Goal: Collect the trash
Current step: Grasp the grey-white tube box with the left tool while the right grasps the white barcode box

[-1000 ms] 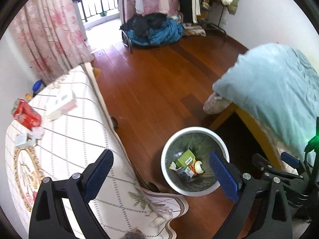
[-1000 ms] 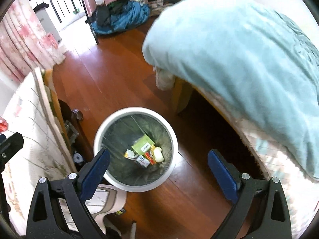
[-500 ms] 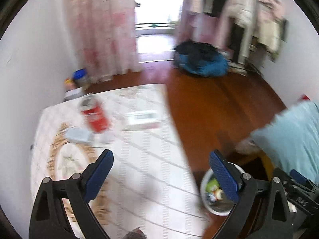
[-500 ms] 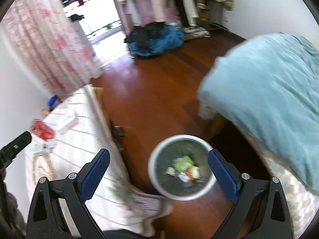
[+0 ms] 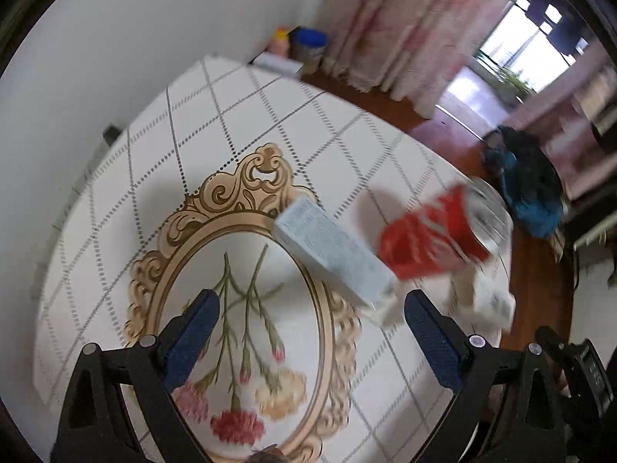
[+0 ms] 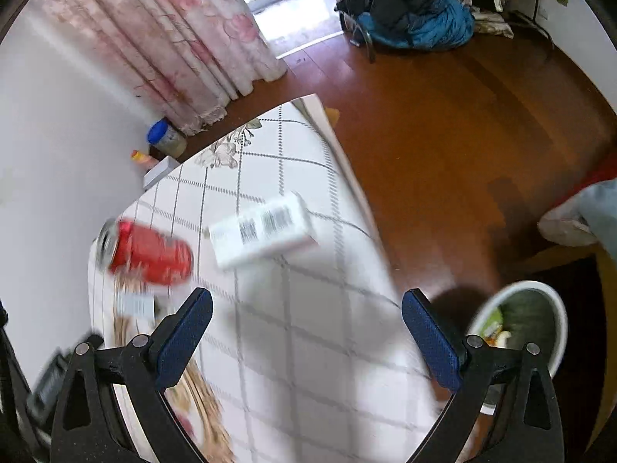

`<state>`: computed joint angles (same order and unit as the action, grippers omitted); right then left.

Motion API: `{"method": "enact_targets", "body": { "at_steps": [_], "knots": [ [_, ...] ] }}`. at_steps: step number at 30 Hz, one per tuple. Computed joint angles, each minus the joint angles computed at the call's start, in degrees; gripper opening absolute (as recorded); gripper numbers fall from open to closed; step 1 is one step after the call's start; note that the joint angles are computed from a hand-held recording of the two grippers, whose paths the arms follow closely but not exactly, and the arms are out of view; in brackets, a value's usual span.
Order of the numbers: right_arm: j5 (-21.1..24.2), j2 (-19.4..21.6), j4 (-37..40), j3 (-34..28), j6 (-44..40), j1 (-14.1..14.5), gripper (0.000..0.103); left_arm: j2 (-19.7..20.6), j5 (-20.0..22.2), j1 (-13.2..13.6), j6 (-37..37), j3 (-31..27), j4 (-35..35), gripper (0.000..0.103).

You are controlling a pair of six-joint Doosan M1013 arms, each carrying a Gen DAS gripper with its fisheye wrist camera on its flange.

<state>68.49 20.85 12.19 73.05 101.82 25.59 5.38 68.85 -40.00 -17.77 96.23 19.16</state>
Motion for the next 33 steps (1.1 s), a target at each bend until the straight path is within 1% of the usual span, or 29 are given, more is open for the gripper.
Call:
{"method": "enact_targets", "body": {
  "at_steps": [5,7,10,13,14,16,17,18,19,20,21,23,25,26,28,29,30,31,33],
  "knots": [
    [1.97,5.58,-0.67,-4.44,8.24,1.46,0.1,-0.42,-6.78,3.97,-1.99,3.35,-4.42,0.098],
    [2.51,6.51,-1.55,-4.96,11.3,1.76,0.1,-0.29,-8.69,5.05,-2.68,4.14,-6.25,0.098],
    [3.59,7.75,-1.17,-5.65,14.81,1.91,0.1,-0.12,-10.61,5.64,-3.77,4.67,-7.86,0.097],
    [4.58,8.86,-1.12,-6.26,15.91,2.41,0.1,0.54,-11.56,6.01,-3.14,4.6,-9.25,0.097],
    [4.95,9.11,-1.33,-6.3,16.39,2.64,0.099,0.94,-10.72,5.83,-2.9,4.16,-8.62,0.097],
    [3.67,9.01,-1.03,-5.88,17.03,2.72,0.099,1.28,-10.12,5.74,-1.46,3.56,-7.47,0.084],
    [3.07,8.81,-0.96,-5.63,16.5,2.81,0.095,1.33,-10.36,5.56,-0.27,3.26,-6.77,0.068],
    [2.25,8.49,-0.92,-5.29,15.25,2.92,0.09,1.19,-10.35,5.57,0.69,3.08,-6.57,0.058],
    [1.66,8.02,-0.66,-4.75,14.02,2.83,0.086,1.52,-9.18,5.62,2.27,2.35,-6.77,0.056],
    [1.26,7.71,-0.63,-4.55,12.39,2.9,0.077,1.81,-7.81,5.44,3.88,1.65,-6.41,0.048],
    [1.38,7.66,-0.8,-4.59,11.68,2.93,0.071,1.83,-7.57,5.32,4.52,1.6,-6.28,0.044],
    [2.26,7.84,0.43,-4.97,10.46,2.64,0.068,1.45,-7.69,5.12,5.55,2.01,-6.17,0.043],
    [2.96,8.16,3.47,-5.18,10.82,1.76,0.068,0.74,-7.84,4.86,5.8,2.77,-6.39,0.042],
    [2.5,8.2,5.17,-4.95,11.41,1.27,0.068,0.39,-7.82,4.74,6.42,3.11,-6.42,0.041],
    [2.32,8.52,4.99,-5.27,13.18,1.1,0.076,-0.08,-6.57,4.05,7.19,3.39,-5.99,0.04],
    [2.16,8.71,4.52,-5.55,13.75,1.12,0.087,-0.07,-6.08,3.95,8.12,3.39,-5.95,0.04],
    [2.19,9.14,3.88,-6.15,14.44,1.24,0.09,0.17,-6.23,4.17,9.31,3.16,-6.23,0.04],
    [2.1,9.43,3.54,-6.45,14.66,1.31,0.09,0.33,-6.09,4.41,10.45,3.06,-6.74,0.042],
    [3.49,10.64,2.17,-7.89,14.94,1.82,0.091,0.98,-6.17,5.35,12.73,2.67,-8.51,0.045]
  ]
}}
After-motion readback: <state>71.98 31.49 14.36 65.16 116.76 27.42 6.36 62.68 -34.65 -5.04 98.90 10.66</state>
